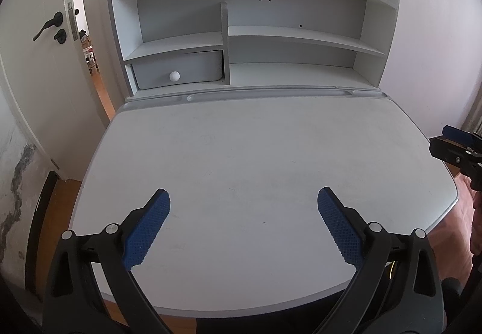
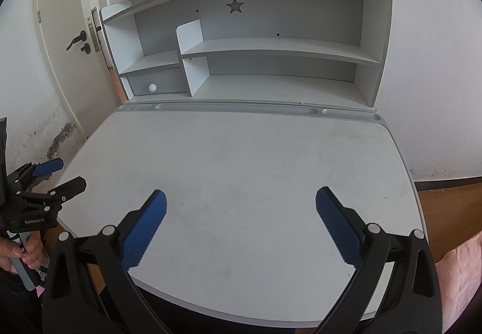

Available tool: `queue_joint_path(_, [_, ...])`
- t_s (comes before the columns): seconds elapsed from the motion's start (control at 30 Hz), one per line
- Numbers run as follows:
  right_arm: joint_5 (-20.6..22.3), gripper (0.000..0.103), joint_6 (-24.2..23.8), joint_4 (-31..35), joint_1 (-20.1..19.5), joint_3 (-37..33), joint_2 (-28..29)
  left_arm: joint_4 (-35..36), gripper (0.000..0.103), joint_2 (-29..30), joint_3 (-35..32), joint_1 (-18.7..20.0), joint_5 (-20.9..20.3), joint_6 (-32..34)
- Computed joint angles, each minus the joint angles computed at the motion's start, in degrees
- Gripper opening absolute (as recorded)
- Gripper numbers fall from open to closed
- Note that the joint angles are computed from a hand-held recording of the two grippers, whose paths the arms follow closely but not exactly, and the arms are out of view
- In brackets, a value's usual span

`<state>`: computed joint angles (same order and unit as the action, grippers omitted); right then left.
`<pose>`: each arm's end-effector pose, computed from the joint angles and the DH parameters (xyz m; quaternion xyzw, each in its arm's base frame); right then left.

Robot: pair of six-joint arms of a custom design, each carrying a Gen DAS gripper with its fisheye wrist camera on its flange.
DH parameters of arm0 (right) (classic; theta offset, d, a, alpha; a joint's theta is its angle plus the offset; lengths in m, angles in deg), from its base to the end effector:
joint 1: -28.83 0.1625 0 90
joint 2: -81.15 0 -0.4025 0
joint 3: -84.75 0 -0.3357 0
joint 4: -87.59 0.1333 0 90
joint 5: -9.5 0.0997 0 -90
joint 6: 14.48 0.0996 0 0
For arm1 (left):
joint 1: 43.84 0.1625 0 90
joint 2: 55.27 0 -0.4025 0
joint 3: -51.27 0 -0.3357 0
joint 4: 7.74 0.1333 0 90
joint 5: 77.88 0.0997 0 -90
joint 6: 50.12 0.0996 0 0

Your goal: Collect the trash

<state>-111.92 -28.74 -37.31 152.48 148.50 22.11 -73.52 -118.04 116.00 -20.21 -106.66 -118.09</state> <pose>0.4393 -0.5131 0.4568 0.3129 -0.8780 0.2911 0.2155 -0.4503 -0.4378 0.4219 0.1036 0.8398 -0.3815 0.3721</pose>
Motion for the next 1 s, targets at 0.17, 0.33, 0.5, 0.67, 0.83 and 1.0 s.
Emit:
queue_joint_path(0.17, [-0.24, 0.096, 0.21, -0.09, 0.07, 0.08, -0.07, -0.60, 0.096, 0.06, -0.13, 0.46, -0.96, 0.52])
queue_joint_path(0.33, [-0.25, 0.096, 0.10, -0.27, 0.09, 0.20, -0.12, -0.64, 0.096, 0.07, 0.04, 0.44, -0.98, 0.43])
queue_joint_path(0.5, [-0.42, 0.096, 0.36, -0.15, 0.13, 0.16, -0.09, 0.86, 0.096, 0.17, -0.18, 0.30, -0.72, -0.80])
queue_joint_path(0.67, [-0.42, 0.096, 0.32, -0.25, 0.11, 0.19, -0.10, 1.59, 0.096, 0.24, -0.27, 0.16, -0.48, -1.28])
queue_joint_path(0.83, [-0.33, 0.096, 0.25, -0.23, 0.11, 0.19, -0.12, 1.84, 0.096, 0.36, -0.56, 0.04, -0.78, -1.58])
queue_joint_path(1.0, [-0.53, 0.096, 0.48, -0.27, 0.19, 0.15, 0.01, 0.54, 0.096, 0.44, -0.82, 0.57, -1.49, -0.39])
